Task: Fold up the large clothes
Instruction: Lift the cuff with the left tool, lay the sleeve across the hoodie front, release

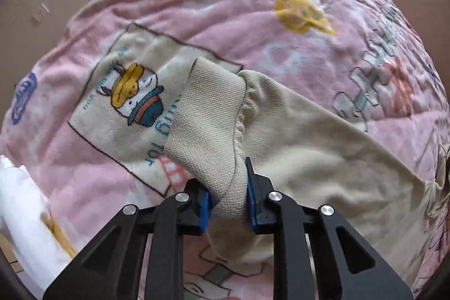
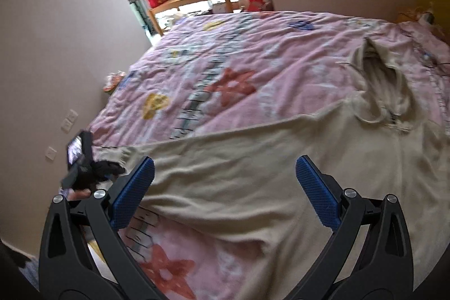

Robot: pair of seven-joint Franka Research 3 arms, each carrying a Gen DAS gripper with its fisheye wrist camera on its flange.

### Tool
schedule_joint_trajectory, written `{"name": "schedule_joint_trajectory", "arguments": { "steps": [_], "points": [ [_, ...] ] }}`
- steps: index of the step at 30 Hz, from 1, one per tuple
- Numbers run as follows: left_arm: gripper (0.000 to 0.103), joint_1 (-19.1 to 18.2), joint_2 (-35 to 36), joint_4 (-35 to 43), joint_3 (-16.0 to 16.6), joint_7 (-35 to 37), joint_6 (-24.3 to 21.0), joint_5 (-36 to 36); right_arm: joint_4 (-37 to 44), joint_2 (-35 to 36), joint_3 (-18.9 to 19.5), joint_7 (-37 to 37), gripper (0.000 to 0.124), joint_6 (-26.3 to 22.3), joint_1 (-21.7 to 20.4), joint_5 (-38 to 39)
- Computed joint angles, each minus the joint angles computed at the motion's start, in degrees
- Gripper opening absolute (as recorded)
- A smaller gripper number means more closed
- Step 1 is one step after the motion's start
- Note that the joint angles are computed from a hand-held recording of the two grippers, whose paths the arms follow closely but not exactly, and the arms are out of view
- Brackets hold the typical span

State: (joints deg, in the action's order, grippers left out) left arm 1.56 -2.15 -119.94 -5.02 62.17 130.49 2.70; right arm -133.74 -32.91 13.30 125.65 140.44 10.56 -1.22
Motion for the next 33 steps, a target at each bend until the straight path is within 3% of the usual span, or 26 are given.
{"name": "schedule_joint_trajectory", "arguments": {
  "steps": [8,14,20,26,33],
  "points": [
    [0.019,-4.5,-4.8,3.0,-3.8,-4.3,-1.0,7.6,-8.2,-11.5,-2.5,0.3,0.098,-4.3,-4.4,-0.6],
    [0.019,-10.8,-3.7,10.1,-7.5,-5.2,-0.1,8.2,-15.6,-19.0,-5.5,-1.5,0.098,-6.0,-9.3,-0.4],
    [0.018,-18.5,-1.7,15.5,-11.9,-6.2,3.6,6.8,-22.4,-26.3,-10.5,-6.1,0.098,-8.6,-15.9,0.3],
    [0.018,-28.6,8.1,25.3,-17.0,-13.4,5.8,11.9,-27.5,-30.8,-17.2,-15.8,0.098,-10.9,-25.5,-1.1],
    [0.018,-41.9,27.4,41.7,-16.8,-19.0,3.5,14.2,-29.8,-27.1,-23.5,-29.2,0.098,-9.4,-38.0,-4.7]
  ]
}}
